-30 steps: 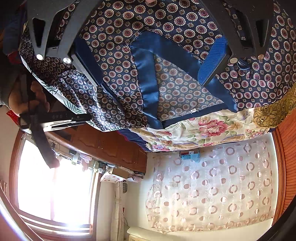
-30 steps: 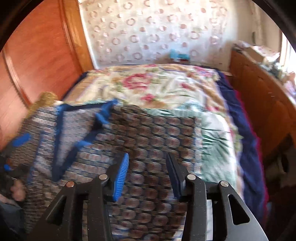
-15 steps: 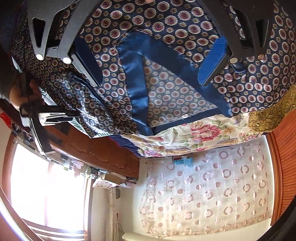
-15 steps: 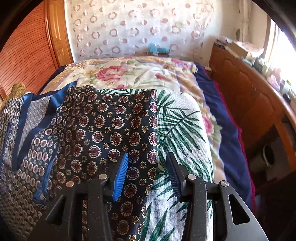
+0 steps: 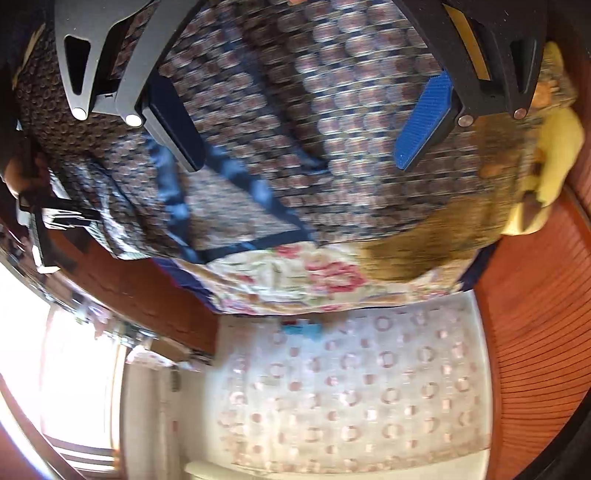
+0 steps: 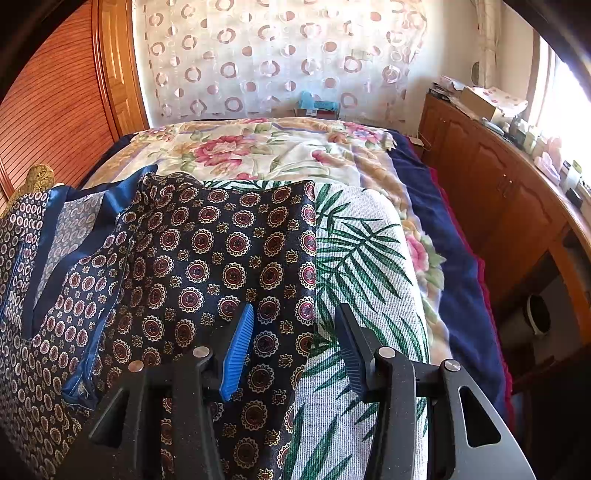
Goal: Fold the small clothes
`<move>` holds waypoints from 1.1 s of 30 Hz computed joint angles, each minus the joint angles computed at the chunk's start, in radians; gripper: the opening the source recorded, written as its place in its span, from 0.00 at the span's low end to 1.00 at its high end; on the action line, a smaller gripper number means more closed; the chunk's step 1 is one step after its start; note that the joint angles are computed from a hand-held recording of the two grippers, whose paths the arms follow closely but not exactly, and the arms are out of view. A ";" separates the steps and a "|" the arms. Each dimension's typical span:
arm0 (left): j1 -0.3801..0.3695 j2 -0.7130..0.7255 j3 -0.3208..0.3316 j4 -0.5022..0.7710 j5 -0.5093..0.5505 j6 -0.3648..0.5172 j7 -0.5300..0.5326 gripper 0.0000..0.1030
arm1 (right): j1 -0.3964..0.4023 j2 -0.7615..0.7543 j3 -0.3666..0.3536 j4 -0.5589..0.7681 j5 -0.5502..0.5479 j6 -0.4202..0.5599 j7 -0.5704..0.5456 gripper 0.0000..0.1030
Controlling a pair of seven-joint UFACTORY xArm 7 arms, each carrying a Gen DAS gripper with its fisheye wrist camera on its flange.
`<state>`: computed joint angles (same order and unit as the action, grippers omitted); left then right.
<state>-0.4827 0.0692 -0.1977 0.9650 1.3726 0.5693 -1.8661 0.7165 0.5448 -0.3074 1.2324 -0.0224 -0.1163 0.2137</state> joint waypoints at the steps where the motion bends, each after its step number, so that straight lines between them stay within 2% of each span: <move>1: 0.006 -0.017 0.004 -0.019 -0.009 -0.003 0.004 0.97 | -0.001 -0.001 0.000 0.000 0.000 0.001 -0.001 0.46; 4: 0.033 -0.065 0.010 -0.074 -0.050 -0.002 0.037 0.90 | -0.005 -0.001 0.005 0.000 0.000 0.000 -0.002 0.46; 8: 0.082 -0.090 0.015 -0.109 -0.073 -0.023 0.074 0.74 | -0.008 -0.001 0.008 0.002 0.001 0.001 -0.003 0.46; 9: 0.094 -0.094 0.018 -0.117 -0.080 -0.026 0.080 0.73 | -0.008 -0.001 0.008 0.002 0.000 0.001 -0.003 0.47; 14: 0.142 -0.088 0.032 -0.154 -0.116 -0.085 0.059 0.52 | -0.006 0.000 0.007 0.002 0.000 0.002 -0.002 0.47; 17: 0.151 -0.072 0.031 -0.164 -0.125 -0.088 0.048 0.48 | -0.005 0.000 0.006 0.003 -0.001 0.002 -0.001 0.47; 27: 0.173 -0.072 0.046 -0.182 -0.089 -0.157 0.004 0.48 | 0.001 0.003 -0.002 0.004 0.000 0.002 0.001 0.48; 33: 0.168 -0.070 0.039 -0.172 -0.069 -0.142 -0.003 0.24 | 0.001 0.004 -0.002 0.006 -0.001 0.002 0.001 0.48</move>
<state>-0.3147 -0.0010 -0.1592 0.7932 1.3034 0.4270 -1.8691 0.7177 0.5489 -0.3097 1.2380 -0.0232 -0.1139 0.2145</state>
